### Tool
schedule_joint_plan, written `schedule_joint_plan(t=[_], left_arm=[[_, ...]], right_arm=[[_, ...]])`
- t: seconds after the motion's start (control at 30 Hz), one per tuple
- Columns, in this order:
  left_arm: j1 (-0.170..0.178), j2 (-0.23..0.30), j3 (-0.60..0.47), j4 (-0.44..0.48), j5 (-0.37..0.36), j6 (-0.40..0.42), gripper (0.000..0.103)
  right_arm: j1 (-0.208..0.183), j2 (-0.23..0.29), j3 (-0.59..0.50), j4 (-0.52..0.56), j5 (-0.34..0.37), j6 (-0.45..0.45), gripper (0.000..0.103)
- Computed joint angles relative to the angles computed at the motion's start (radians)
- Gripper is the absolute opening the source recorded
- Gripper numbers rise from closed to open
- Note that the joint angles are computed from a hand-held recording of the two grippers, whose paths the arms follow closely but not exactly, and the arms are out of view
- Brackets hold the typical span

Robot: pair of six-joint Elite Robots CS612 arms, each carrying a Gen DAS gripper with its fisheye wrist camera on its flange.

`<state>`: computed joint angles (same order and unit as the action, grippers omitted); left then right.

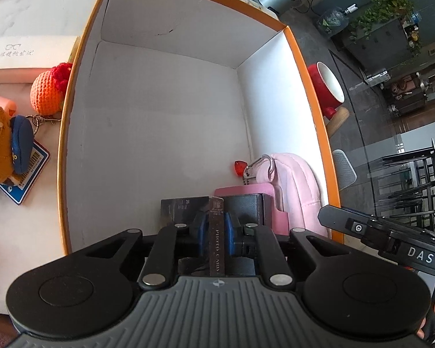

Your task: Organize objects

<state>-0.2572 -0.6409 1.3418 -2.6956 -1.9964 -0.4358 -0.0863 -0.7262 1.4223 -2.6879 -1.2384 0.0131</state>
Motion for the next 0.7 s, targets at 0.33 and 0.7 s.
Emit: schedule_joint_plan(t=[0.33,0.7], left_arm=[[-0.023,-0.046,0.043,-0.004,0.123,0.096,0.018],[-0.027,-0.044,0.046,-0.019,0.121,0.128,0.018]], right_arm=[[0.013,-0.034,0.059,-0.109,-0.007,-0.056,0.039],[0.057,-0.024,0.018,0.079,-0.020,-0.262,0.024]])
